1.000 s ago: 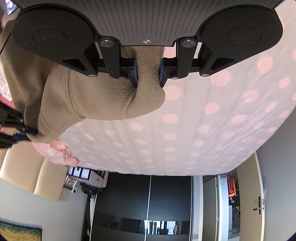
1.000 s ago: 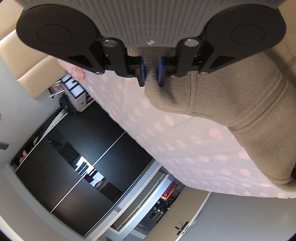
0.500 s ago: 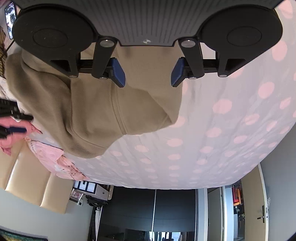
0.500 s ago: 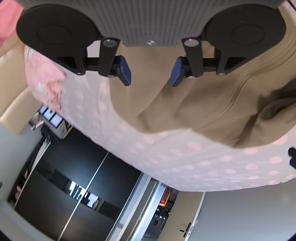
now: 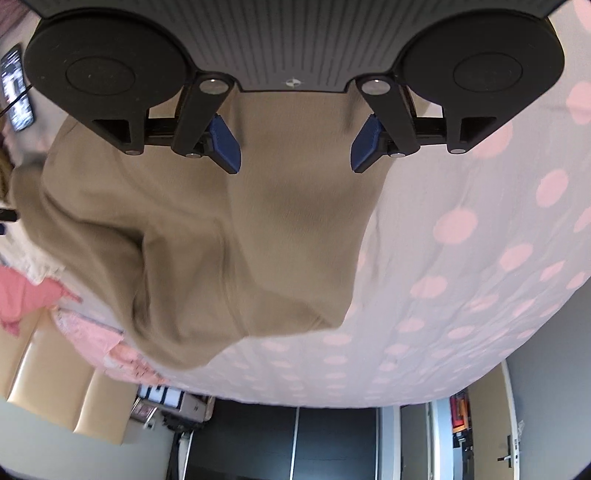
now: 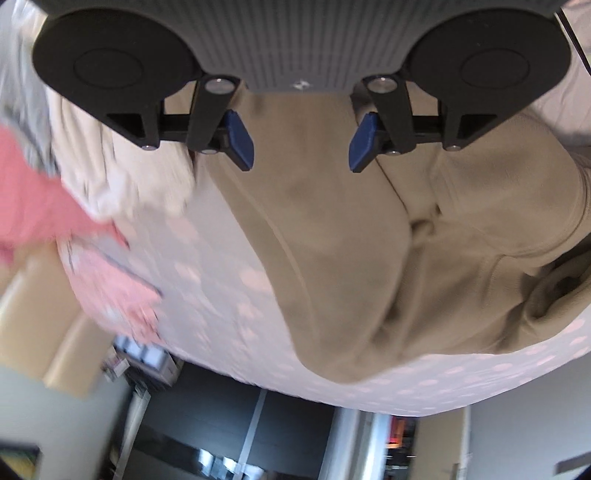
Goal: Fold clothes
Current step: 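Lower the jacket onto the bed and open both tools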
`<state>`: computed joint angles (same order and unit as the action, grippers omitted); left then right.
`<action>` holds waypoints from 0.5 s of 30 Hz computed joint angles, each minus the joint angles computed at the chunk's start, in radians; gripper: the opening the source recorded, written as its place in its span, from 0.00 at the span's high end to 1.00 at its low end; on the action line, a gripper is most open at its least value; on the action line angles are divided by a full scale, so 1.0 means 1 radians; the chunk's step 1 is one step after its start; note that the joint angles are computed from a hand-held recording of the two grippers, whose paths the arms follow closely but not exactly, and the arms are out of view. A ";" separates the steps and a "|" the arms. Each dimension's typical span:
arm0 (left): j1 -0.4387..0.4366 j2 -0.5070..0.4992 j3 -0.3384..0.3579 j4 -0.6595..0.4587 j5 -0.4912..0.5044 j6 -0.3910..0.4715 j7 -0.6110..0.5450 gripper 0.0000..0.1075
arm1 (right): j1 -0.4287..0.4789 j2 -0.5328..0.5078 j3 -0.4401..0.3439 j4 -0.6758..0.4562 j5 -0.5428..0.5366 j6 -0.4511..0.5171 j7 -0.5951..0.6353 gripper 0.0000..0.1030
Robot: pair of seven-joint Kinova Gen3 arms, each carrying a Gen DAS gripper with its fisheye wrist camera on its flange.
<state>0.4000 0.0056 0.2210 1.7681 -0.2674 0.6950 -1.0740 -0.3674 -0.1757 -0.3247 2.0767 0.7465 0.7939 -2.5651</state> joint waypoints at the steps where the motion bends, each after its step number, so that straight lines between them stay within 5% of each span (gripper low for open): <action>1: 0.003 0.004 0.004 0.004 -0.010 0.009 0.019 0.40 | 0.004 -0.011 0.004 0.012 -0.011 -0.001 -0.013 0.41; 6: 0.018 0.034 0.003 0.014 -0.017 0.033 0.027 0.40 | 0.028 -0.039 0.005 0.045 -0.032 -0.005 -0.027 0.41; 13: 0.052 0.069 -0.020 -0.013 -0.125 0.078 0.124 0.97 | 0.052 -0.036 0.014 0.051 -0.075 -0.023 0.019 0.39; 15: 0.063 0.069 -0.026 -0.013 -0.170 0.085 0.178 1.00 | 0.055 -0.033 0.016 0.051 -0.082 -0.029 0.031 0.39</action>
